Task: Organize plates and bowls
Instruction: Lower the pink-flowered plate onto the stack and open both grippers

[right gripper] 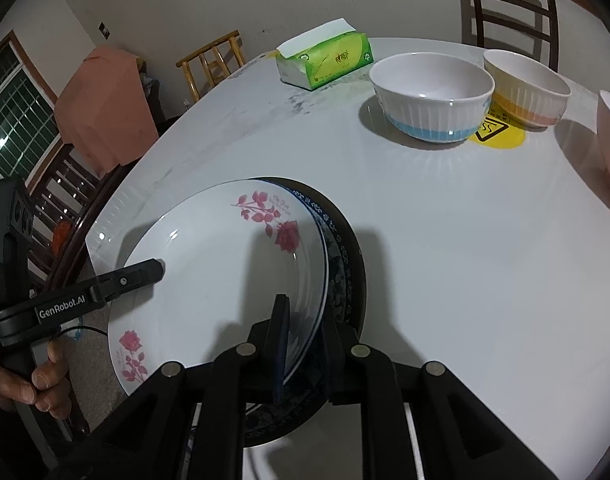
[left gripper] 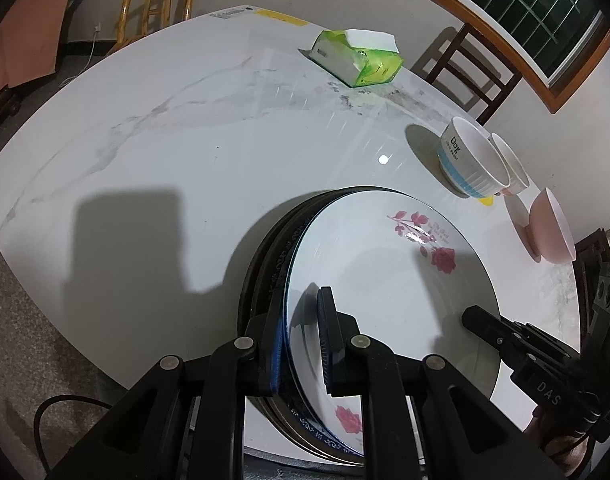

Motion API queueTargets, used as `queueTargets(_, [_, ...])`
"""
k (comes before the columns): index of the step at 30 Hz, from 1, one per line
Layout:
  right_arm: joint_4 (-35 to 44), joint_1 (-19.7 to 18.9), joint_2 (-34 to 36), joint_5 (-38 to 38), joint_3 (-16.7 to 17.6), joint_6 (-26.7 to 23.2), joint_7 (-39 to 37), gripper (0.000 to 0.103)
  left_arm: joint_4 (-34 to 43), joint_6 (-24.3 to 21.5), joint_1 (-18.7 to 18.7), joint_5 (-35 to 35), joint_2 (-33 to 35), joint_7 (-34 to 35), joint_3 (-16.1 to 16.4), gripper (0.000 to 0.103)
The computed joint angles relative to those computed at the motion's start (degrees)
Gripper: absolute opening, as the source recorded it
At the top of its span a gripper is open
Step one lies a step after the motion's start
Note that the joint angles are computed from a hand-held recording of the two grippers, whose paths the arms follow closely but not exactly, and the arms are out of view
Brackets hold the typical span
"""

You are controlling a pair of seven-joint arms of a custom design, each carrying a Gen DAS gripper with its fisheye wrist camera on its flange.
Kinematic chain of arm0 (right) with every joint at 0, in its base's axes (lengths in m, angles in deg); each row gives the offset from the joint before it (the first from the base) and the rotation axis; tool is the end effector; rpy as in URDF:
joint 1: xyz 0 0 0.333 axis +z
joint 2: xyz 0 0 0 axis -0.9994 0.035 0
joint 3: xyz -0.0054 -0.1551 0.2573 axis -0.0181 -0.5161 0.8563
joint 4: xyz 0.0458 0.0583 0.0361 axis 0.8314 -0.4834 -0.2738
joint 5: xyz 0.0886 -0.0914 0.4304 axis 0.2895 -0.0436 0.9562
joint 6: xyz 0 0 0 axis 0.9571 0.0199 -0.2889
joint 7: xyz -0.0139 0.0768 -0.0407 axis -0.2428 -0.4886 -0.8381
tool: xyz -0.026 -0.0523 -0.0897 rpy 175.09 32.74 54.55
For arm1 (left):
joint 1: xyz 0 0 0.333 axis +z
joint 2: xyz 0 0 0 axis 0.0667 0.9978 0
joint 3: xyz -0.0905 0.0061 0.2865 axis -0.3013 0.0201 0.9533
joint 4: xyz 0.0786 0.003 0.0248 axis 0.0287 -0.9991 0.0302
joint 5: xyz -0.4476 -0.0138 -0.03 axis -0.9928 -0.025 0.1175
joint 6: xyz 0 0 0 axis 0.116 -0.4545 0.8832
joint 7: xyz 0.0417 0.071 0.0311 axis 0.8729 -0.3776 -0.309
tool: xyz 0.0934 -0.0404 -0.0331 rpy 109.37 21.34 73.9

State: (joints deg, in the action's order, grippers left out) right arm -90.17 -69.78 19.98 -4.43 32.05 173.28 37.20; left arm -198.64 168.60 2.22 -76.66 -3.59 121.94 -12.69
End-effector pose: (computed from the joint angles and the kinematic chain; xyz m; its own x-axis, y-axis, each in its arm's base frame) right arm 0.5620 0.1842 0.5018 0.3305 -0.8967 -0.2943 -0.8543 -0.1518 -0.4971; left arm 0.5328 -0.0826 0.5066 0.1496 -0.9403 0.3058 -0.8611 -0.2759 -0.4270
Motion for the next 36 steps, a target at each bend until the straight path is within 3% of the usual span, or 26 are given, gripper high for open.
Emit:
queueTargets(12, [4.03,-1.09,1.51,-8.13,1.34,-6.24,8.01,0.018,2.63,-3.51,0.53,1.78,1.64,-2.81,-0.56,0.013])
queueTargets(18, [6.41,-1.48,2.81,-11.52,2.07,-9.23,10.54,0.019,4.12,-5.51,0.43,2.83,2.54,-3.81,-0.68,0.021])
queueTargets(21, [7.65,-1.35,3.35,-14.95,2.84,-10.70,11.37,0.026,4.66,-6.17,0.33,3.15,2.83,-3.96,-0.70,0.025])
queueTargets(30, [9.98,-0.77,4.67,-21.34,3.92,-13.02,13.44,0.028,5.24,-7.13,0.41,4.52,2.92,-4.20,-0.75,0.025])
queueTargets(36, [9.95,-0.62,4.41,-20.88,3.72,-12.34,13.47,0.030,6.12,-8.13,0.36,6.67,3.52,-3.57,-1.25,0.029])
